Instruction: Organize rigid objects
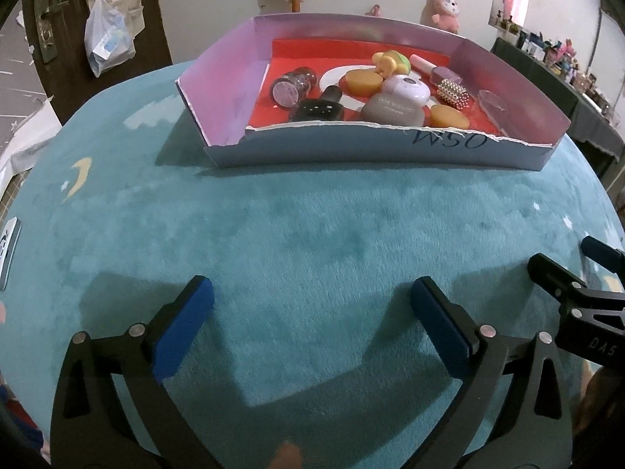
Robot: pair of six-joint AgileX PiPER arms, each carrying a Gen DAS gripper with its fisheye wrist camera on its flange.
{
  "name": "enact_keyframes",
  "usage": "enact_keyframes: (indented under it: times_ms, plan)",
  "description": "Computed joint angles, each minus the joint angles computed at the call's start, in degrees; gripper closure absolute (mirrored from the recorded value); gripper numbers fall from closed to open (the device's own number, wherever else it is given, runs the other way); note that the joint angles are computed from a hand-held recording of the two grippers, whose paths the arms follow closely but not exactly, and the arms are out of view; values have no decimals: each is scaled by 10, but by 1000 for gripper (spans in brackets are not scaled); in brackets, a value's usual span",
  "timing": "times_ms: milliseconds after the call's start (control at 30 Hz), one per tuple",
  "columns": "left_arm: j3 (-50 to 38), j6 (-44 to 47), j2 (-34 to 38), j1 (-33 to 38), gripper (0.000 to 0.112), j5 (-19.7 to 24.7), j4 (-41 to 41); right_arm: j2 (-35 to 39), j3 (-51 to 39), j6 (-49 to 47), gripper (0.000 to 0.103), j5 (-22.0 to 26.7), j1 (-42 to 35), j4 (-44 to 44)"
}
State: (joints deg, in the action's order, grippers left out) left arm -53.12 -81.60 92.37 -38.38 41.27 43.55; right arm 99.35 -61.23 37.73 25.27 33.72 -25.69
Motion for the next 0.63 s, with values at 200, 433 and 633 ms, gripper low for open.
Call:
enact_keyframes:
  times_ms: [200, 433, 633]
  plan:
    - [-1, -5, 3, 0, 9, -1, 4, 0, 0, -1, 0, 0, 0, 1]
    - [0, -9, 3, 0, 9, -2, 7, 0, 0, -1, 0, -1, 0, 1]
    - [0, -8, 3, 0, 9, -2, 6, 0, 0, 0, 0, 0, 0, 1]
